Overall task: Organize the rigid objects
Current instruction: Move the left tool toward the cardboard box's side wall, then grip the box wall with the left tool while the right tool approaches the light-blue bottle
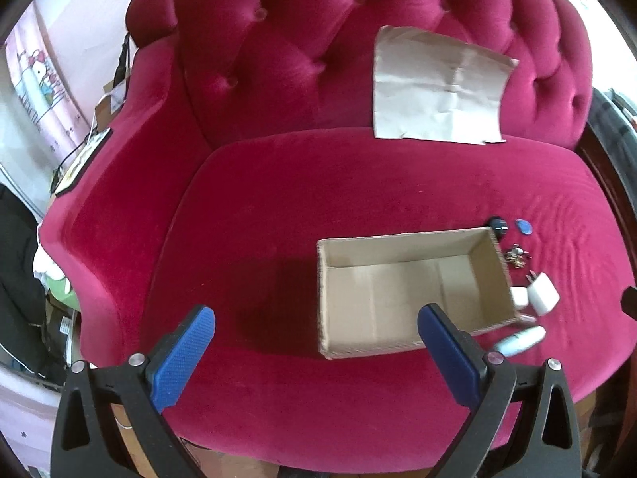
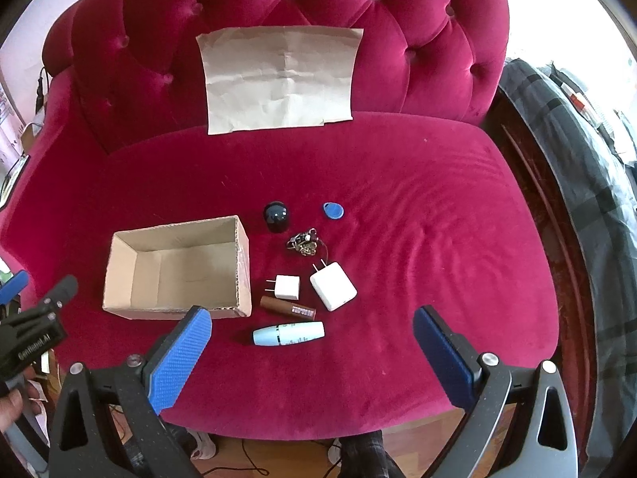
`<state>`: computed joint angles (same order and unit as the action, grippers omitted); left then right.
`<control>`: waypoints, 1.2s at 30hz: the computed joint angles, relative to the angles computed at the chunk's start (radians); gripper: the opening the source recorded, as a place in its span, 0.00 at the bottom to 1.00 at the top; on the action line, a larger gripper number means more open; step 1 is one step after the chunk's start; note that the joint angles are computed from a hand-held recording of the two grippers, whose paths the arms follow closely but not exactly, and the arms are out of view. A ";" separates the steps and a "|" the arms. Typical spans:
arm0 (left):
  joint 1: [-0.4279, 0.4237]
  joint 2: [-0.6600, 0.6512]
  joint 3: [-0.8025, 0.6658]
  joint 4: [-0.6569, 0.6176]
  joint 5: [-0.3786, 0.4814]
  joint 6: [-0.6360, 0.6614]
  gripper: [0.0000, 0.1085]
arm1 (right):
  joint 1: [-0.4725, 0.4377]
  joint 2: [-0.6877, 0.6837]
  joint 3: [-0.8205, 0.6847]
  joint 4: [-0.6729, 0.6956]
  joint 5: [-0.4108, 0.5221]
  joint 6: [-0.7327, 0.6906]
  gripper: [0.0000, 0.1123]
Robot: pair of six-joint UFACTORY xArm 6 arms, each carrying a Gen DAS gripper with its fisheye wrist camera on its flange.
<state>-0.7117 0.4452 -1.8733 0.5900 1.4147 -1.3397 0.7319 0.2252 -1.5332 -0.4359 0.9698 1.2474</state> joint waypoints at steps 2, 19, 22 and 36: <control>0.013 -0.011 0.032 -0.005 -0.012 -0.003 0.95 | -0.004 0.019 -0.010 0.004 -0.001 -0.007 0.92; 0.114 -0.054 0.271 -0.018 -0.232 -0.008 0.95 | -0.028 0.111 0.013 -0.015 -0.098 0.026 0.91; 0.125 -0.042 0.285 -0.037 -0.265 -0.009 0.95 | -0.031 0.122 0.018 -0.012 -0.116 0.033 0.91; 0.143 0.015 0.282 -0.062 -0.310 0.001 0.85 | -0.039 0.160 0.040 -0.018 -0.169 0.060 0.91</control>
<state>-0.5689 0.4600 -1.5912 0.5279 1.1043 -1.3384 0.6927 0.3855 -1.4931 -0.4541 0.8007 1.3071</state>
